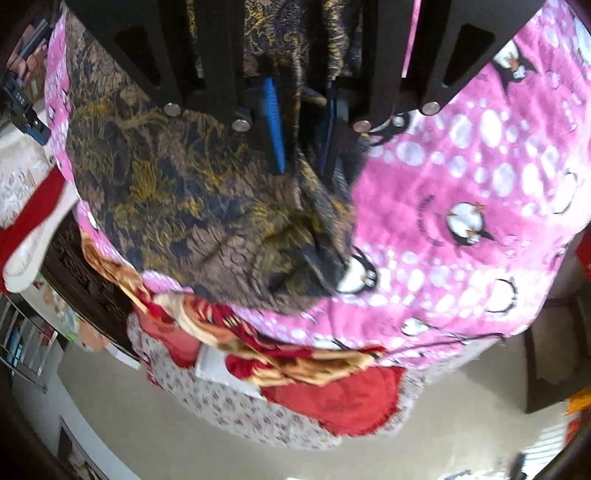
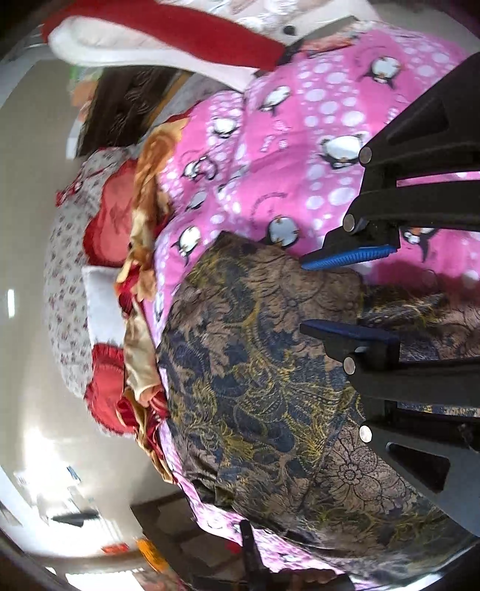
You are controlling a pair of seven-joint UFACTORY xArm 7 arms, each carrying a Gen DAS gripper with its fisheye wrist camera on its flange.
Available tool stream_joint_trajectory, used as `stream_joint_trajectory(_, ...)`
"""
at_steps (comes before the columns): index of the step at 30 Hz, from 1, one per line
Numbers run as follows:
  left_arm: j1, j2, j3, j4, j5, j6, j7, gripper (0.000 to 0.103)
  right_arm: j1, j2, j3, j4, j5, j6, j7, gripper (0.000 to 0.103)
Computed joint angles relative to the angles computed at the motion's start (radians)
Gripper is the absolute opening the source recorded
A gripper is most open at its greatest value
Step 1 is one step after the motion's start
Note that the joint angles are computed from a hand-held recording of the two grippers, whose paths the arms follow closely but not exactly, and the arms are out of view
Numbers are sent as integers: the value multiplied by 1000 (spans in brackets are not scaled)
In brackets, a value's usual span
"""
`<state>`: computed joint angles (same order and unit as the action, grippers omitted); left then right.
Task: Fold small clothes
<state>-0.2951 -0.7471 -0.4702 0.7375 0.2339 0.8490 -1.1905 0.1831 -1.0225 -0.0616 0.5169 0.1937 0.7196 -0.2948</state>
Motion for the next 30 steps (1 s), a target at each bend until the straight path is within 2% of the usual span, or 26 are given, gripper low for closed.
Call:
stream_joint_trajectory(1,14,-1,-18,12,13,19,-14,24,6,10,-7,9,0,3,-8,13)
stream_joint_trajectory(2,27,-1,-34,23,27,26,-31,36,4,11,-13,9,1,1,-12,10)
stream_joint_trajectory(4,33,19,-47,33,39,-18,-50,55,0,39,-25,22,5,-2,-14,4)
stream_joint_trajectory(5,28,48,-49,39,42,-70,-49,58,-3,63,-34,35,12,7,-10,0)
stream_joint_trajectory(7,5,106,-46,56,37,-128,-29,58,-12,99,-43,48,30,0,5,0)
stream_joint_trajectory(10,-14,175,-52,75,43,-141,-23,58,10,124,-62,52,70,-1,-6,0)
stream_joint_trajectory(12,-38,217,-27,78,9,-66,-17,44,18,141,-57,43,79,-12,-23,0)
stream_joint_trajectory(13,-23,221,-38,76,-1,-40,-12,26,23,154,-57,39,85,-16,-30,0)
stream_joint_trajectory(14,-49,202,-16,40,31,-56,-35,21,30,178,-61,35,93,-17,-37,0)
stream_joint_trajectory(16,-74,167,12,-8,26,-109,-32,21,30,233,-65,34,97,2,-55,0)
stream_joint_trajectory(17,-82,157,18,-14,25,-106,-22,21,33,231,-72,15,108,-26,-77,0)
stream_joint_trajectory(19,-87,152,18,-1,26,-77,-4,21,18,246,-67,50,95,26,-89,0)
stream_joint_trajectory(21,-66,145,-8,28,51,-27,-18,21,-7,252,-50,98,78,77,-81,0)
stream_joint_trajectory(22,-42,148,-33,54,81,5,-38,27,-7,244,-53,114,89,57,-86,0)
stream_joint_trajectory(23,-16,157,-57,78,114,13,-67,37,-11,249,-50,130,99,33,-82,0)
stream_joint_trajectory(25,-3,190,-55,99,141,-30,-81,46,-12,300,-39,179,121,-18,-52,0)
stream_joint_trajectory(28,15,302,-39,163,174,-53,-77,46,-32,424,8,255,97,-70,12,0)
stream_joint_trajectory(30,-6,367,-4,179,152,-16,-55,46,-56,528,45,306,49,-59,61,0)
